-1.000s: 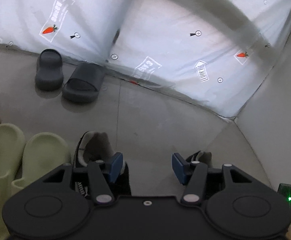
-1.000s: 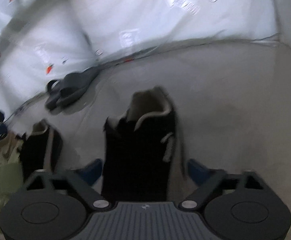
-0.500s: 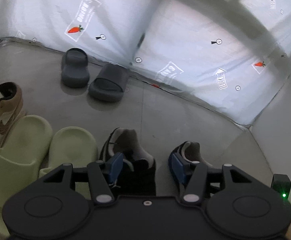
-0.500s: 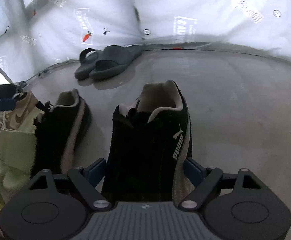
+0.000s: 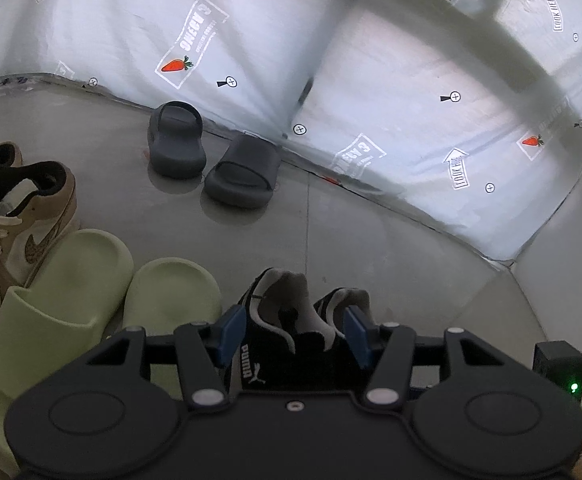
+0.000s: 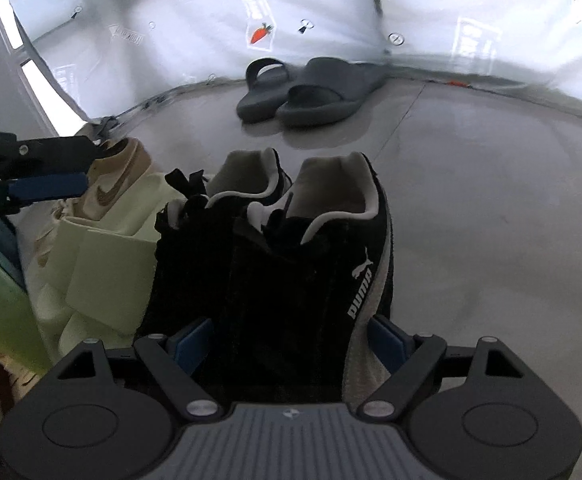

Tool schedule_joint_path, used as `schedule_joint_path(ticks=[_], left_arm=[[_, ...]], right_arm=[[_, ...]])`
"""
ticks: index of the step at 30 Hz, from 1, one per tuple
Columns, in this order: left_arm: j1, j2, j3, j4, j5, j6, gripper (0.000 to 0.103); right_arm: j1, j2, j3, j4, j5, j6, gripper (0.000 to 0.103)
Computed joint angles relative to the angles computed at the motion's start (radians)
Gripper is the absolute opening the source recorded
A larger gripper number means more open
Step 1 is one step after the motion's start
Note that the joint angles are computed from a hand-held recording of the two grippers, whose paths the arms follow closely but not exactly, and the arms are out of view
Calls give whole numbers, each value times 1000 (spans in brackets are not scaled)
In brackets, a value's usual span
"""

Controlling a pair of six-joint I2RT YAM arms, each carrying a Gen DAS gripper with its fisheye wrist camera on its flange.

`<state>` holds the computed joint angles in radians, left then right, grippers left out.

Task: Organize scattered shoes
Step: 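Push the black sneakers into line with the right tool and release, then move the left tool to the dark grey slides and grasp one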

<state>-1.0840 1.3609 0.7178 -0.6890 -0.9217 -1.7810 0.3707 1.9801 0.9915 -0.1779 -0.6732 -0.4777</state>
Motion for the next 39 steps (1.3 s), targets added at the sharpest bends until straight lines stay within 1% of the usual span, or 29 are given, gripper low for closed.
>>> schedule_joint_path(ticks=[2,3,5,6,7,9,11,13,16,19,21,24,25,26,27,28,29,30,32,33,34,35,36,38,39], left_arm=[[16,-8,-9,20,2,17,55],[21,-10,-12,27,2,23,55],[49,-16,-13,58,-4,72,55],[54,-17,-14,64,-5,83,56],[68,-15,-13,77,-4,104,57],[108,-13,-18,124,9,165,57],[130,-14,-28,153,19,193,57],[194,-27,-49,225,45,281,57],[281,-34,-61,277,71,379,57],[409,-49,-85,356,117,495,57],[547,-30,-92,441,180,619,57],[727,39,-86,578,277,767,57],[770,65,-79,614,303,797,57],[843,119,-58,670,354,839,57],[906,178,-27,708,397,869,57],[941,220,0,725,417,885,57],[964,256,25,736,430,898,57],[1000,318,66,752,447,924,57],[1091,483,186,768,509,1007,56],[1103,514,208,768,510,1014,54],[1117,542,233,763,538,1029,43],[1134,580,270,753,574,1047,37],[1145,620,313,740,628,1078,33],[1125,649,344,738,625,1123,28],[1125,660,357,735,662,1141,22]], right_arm=[[-2,3,20,-48,-7,-9,85],[4,-1,22,-59,0,-19,86],[12,-7,23,-73,10,-42,90],[11,-6,24,-71,7,-30,93],[10,-6,25,-69,4,-15,94],[5,-6,28,-67,-4,12,93],[-14,-16,25,-50,-28,42,93],[-40,-44,13,-1,-33,64,94],[-67,-63,20,46,-23,94,94],[-84,-22,89,67,-30,164,94],[-86,30,158,79,-31,233,94],[-84,106,250,94,-24,292,94],[-81,131,284,92,-20,303,94],[-80,157,320,87,-17,311,94],[-73,208,390,86,-7,337,94],[-74,223,409,79,-8,336,94],[-66,265,475,61,3,358,94],[-59,312,551,37,15,380,94],[-50,368,640,21,34,408,94],[-46,396,685,13,43,421,94],[-46,421,725,3,49,433,94],[-45,447,766,-11,55,448,94],[-42,468,799,-22,61,465,94],[-44,512,871,-62,54,495,94],[-47,522,889,-73,49,506,94]])
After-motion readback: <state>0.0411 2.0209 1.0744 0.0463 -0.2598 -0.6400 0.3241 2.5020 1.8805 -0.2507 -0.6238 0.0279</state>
